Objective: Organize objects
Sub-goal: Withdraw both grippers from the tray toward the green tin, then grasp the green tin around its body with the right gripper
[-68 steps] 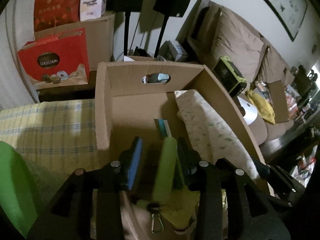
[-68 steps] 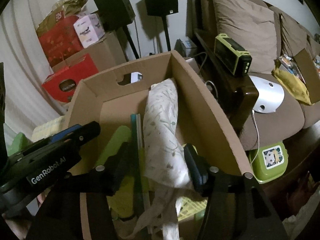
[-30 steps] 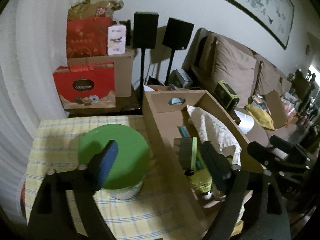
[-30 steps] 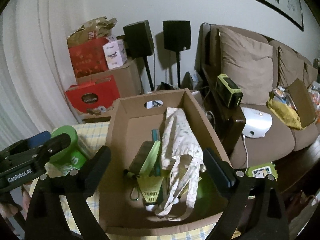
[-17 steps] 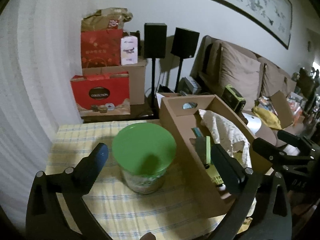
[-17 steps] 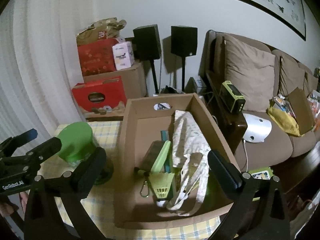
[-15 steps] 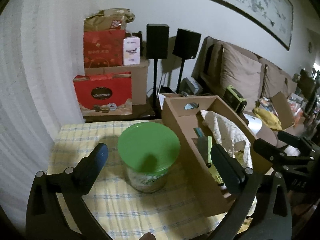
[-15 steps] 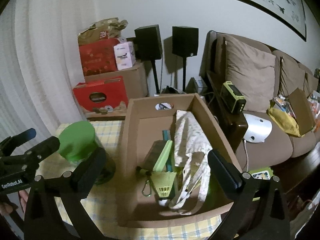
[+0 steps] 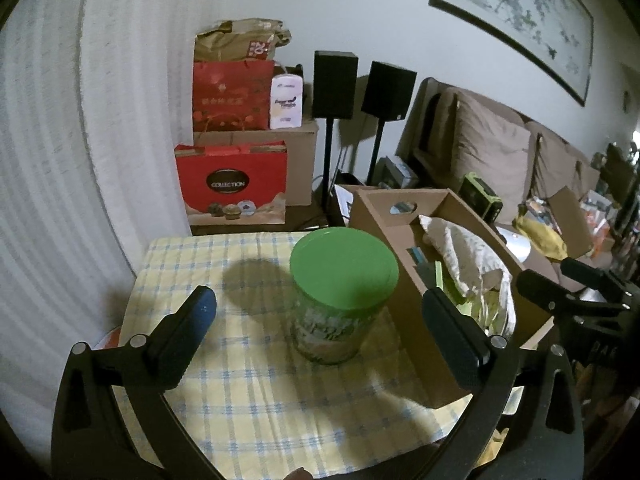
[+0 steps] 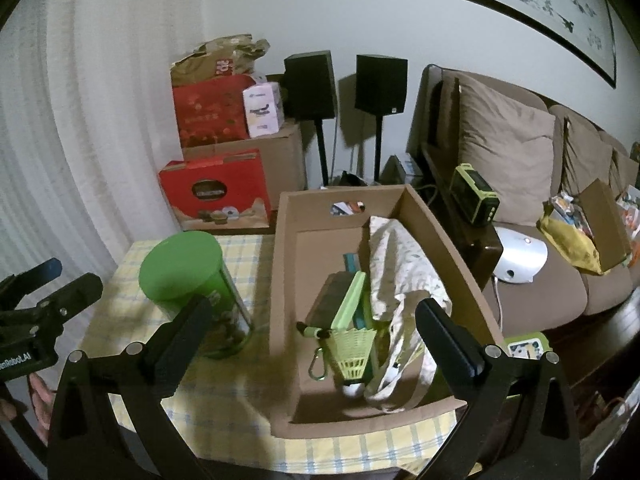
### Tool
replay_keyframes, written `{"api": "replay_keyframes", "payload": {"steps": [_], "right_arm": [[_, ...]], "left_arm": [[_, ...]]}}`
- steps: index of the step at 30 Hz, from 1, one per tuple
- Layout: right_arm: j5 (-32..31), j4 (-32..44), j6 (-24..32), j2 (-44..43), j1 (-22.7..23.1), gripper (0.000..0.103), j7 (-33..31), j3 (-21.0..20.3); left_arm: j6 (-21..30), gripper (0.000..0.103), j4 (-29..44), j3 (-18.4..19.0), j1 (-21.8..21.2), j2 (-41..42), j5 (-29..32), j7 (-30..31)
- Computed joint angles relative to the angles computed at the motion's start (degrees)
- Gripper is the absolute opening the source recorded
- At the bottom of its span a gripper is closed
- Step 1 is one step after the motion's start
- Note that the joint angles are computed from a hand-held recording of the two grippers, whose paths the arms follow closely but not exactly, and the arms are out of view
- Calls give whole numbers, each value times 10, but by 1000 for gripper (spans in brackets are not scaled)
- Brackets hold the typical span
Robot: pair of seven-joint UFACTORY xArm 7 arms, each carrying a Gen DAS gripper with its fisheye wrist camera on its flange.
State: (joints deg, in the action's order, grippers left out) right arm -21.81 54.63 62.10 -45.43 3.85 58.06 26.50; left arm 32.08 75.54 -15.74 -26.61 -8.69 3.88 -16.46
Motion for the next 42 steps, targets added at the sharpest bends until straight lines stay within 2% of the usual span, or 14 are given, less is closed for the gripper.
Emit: {"api": "replay_keyframes", "payload": {"steps": [7, 11, 16, 20, 30, 35, 42], "right_arm": [[-2, 10, 1, 14, 4, 103, 11, 16], [1, 2, -17, 16, 14, 103, 17, 10], [-3, -5, -49, 29, 20, 103, 20, 9], [-3, -16, -104, 48, 29, 103, 16, -1], [-11, -38, -225, 120, 42, 103, -9, -27], [-13, -41, -266, 154, 54, 103, -44, -45], [-1, -33, -294, 193, 67, 103, -86, -66]], "left_arm": [[-3, 103, -27, 17, 2, -20, -41, 34], [-16, 103, -50, 25, 5, -31, -61, 64], [-39, 102, -77, 46, -5, -31, -128, 135], [-51, 102, -86, 62, -20, -19, -207, 216], [-96, 102, -80, 50, -30, 43, -312, 365], [-95, 102, -56, 37, -22, 71, -345, 420], [-66, 102, -18, 24, -6, 103, -458, 538]]}}
